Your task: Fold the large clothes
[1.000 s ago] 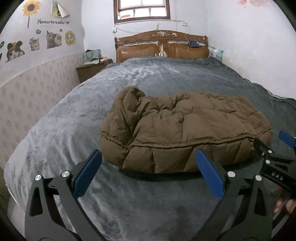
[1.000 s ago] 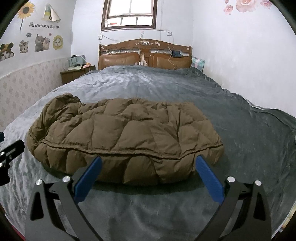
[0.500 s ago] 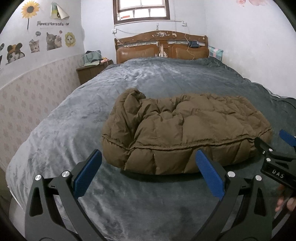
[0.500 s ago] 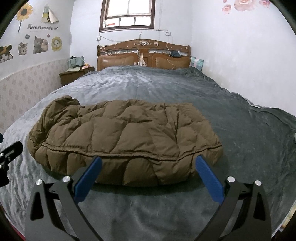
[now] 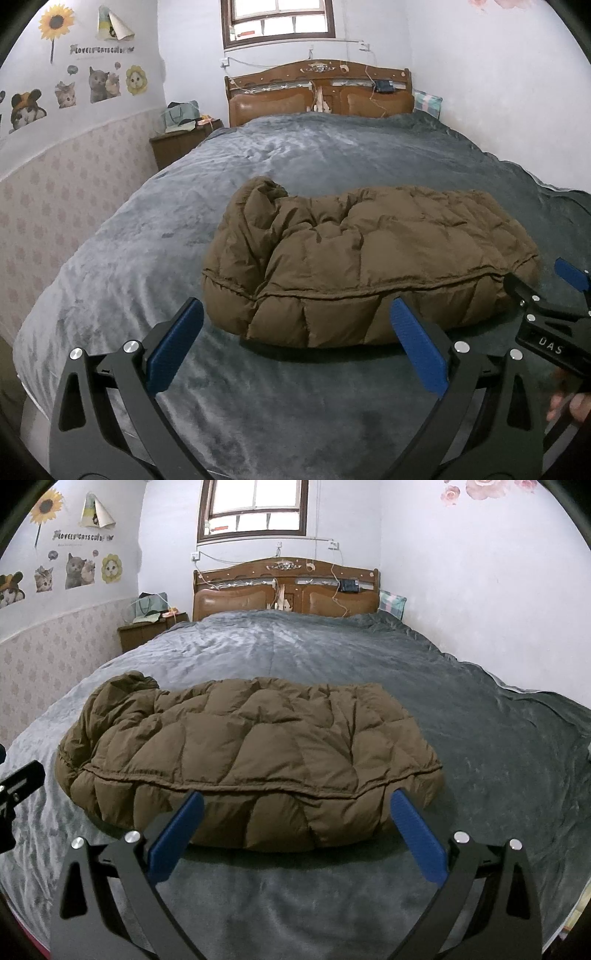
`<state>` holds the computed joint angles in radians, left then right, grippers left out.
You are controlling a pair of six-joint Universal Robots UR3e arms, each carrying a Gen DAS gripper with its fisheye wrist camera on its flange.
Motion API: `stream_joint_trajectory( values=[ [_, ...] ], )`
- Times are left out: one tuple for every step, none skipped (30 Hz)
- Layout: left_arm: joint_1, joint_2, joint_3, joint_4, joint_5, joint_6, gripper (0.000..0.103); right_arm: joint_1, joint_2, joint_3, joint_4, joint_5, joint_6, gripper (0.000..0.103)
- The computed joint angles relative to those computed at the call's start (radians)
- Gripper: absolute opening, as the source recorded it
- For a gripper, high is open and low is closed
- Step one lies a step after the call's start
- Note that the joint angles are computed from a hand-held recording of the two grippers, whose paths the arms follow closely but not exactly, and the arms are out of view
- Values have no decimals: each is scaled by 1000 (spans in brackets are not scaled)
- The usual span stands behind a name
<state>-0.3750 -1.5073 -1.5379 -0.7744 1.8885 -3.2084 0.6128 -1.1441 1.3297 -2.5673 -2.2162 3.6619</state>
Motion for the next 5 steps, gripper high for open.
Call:
stream_joint_trajectory(
  values=[
    [-4, -3, 2, 2, 6, 0, 100, 0, 2, -2, 0, 1, 2, 101],
    [-6, -3, 2, 3, 8, 1, 100, 0, 2, -2, 1, 1, 3, 101],
    [-5, -3, 3, 2, 5, 1, 100, 0, 0, -1, 1, 1, 3, 101],
    [-4, -3, 4, 0, 1, 0, 100, 0, -1, 0, 2, 1, 3, 101],
    [-2, -2, 5, -2, -4, 0, 100, 0, 1, -1, 1, 1, 2, 101]
  ],
)
